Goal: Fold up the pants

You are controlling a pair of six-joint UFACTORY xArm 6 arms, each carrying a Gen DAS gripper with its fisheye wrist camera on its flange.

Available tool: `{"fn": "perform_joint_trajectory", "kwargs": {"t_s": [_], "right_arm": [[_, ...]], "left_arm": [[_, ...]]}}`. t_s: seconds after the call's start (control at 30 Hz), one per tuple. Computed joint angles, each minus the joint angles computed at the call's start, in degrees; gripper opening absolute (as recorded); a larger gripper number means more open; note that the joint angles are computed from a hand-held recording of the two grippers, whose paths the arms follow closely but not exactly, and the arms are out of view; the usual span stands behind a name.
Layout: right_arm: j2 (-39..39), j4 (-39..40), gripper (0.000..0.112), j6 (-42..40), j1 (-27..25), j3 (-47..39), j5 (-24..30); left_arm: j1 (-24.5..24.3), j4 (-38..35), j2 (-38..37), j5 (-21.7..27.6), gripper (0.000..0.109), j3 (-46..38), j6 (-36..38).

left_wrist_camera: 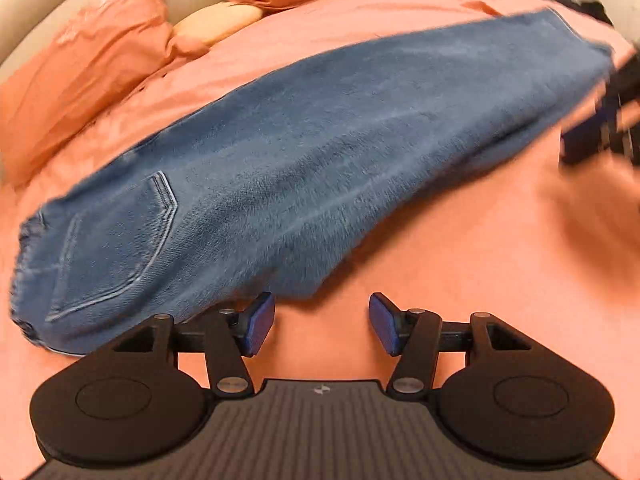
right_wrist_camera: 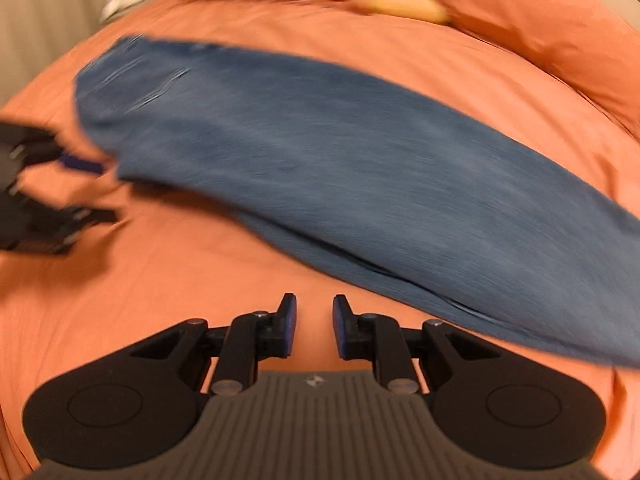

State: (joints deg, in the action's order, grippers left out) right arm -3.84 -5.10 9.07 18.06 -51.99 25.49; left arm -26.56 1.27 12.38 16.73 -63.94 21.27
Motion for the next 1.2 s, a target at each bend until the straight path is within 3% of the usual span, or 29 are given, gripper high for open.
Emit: {"fn": "perform_joint_trajectory", "kwargs": {"t_s": [0.1,0.17,0.2,0.27,0.37,0.57,0.7,0.93,1.07,1.2], "right_arm": [[4.18,-2.52,0.035,-4.31,1.14,-3.06,-1.35],[6.37,-2.25,0.035,-7.99,1.72,-5.53,-0.18],[7.35,-1.26,0.035,-9.98,1.86,-6.6,0.2],[8.7,1.27,0.035,-13.94,1.77,-8.35,0.55],[9.79,3.69,0.036,-19.06,1.64,-10.47,1.04],[12.74,1.79,0.04,-23.97,2.87,-15.11,1.52],[14.26,5.52,0.04,-31.09,3.75,-17.92,1.06],[16.02,5.9,0.042,-39.72,5.1,-20.51,0.29],[17.55,8.83,0.062,-47.43,5.81,-23.2,3.38],[19.97,7.2,0.056,-46.1,6.24,-24.64,4.46]], "left_arm": [[0.48,-0.05,1.91,0.32,0.063,-2.82,-3.26],[1.01,-2.07,2.96,2.94,0.033,-5.67,-3.17],[1.24,-5.19,3.37,4.31,0.023,-7.14,-0.55],[1.66,-10.0,3.14,5.29,0.015,-8.76,4.56],[2.02,-10.23,3.63,8.85,0.003,-13.33,7.84],[1.87,-5.12,7.42,19.15,0.002,-23.94,11.1],[1.74,-4.53,9.32,25.28,0.002,-28.56,11.64],[2.09,-6.1,9.27,27.59,0.002,-28.81,13.07],[2.13,-6.54,9.31,28.72,0.002,-29.47,13.72],[2.08,-6.41,10.22,30.57,0.002,-30.85,13.5]]}}
